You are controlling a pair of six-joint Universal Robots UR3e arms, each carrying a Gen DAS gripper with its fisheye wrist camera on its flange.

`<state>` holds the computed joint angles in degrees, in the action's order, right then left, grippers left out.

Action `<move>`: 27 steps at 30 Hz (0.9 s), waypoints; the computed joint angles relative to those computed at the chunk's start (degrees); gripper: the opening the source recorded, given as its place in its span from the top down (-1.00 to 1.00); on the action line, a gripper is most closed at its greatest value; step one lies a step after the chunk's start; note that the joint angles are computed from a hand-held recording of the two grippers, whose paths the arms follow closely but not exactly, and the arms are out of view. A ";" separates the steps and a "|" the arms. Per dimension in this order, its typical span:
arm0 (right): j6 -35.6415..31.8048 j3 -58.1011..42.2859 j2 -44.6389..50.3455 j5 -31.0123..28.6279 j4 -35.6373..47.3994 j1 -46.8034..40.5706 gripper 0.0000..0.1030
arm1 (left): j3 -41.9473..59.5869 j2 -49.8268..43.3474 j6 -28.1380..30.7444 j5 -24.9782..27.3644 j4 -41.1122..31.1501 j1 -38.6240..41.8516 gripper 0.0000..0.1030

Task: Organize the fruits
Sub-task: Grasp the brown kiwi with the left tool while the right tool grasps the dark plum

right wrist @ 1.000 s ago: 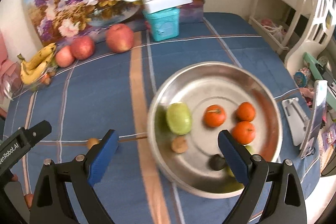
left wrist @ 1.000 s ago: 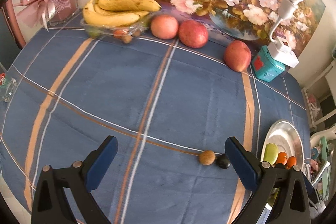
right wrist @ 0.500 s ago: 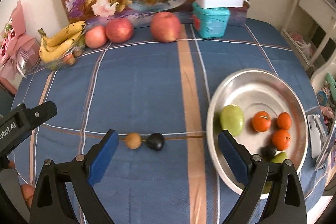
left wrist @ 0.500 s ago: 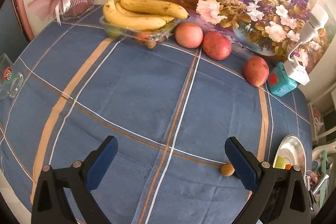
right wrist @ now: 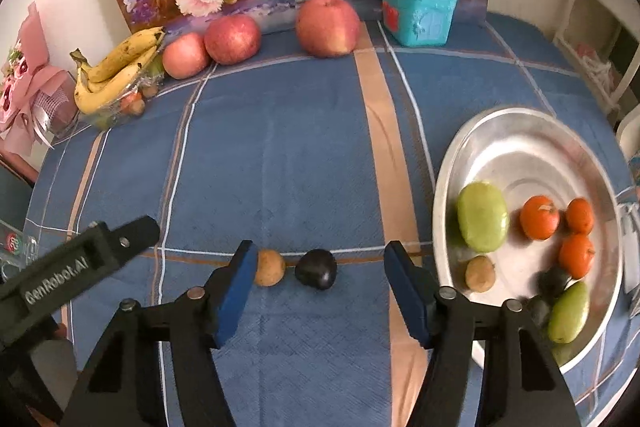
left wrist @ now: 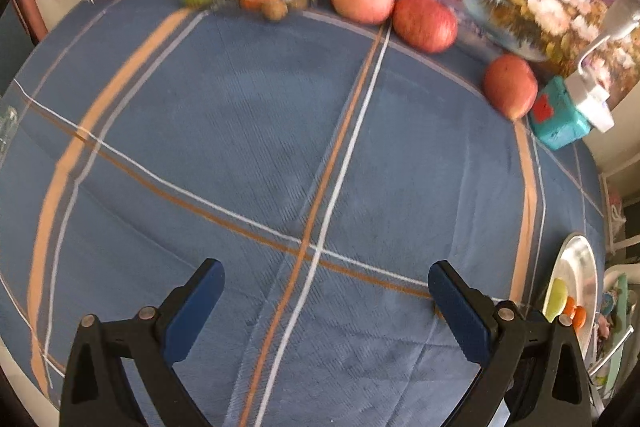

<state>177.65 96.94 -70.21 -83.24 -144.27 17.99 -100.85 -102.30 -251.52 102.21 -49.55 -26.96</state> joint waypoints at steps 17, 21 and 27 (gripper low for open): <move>1.51 -2.12 4.13 5.06 2.45 -2.24 0.23 | 0.07 -3.10 0.35 -3.60 4.65 0.75 -1.00; 2.14 -2.50 4.89 6.46 3.10 -2.79 0.36 | -0.96 -2.62 0.51 -4.07 5.77 1.28 -1.00; 2.90 -1.96 4.46 7.66 3.23 -3.76 0.48 | -1.14 -2.46 0.25 -4.06 6.52 1.11 -1.00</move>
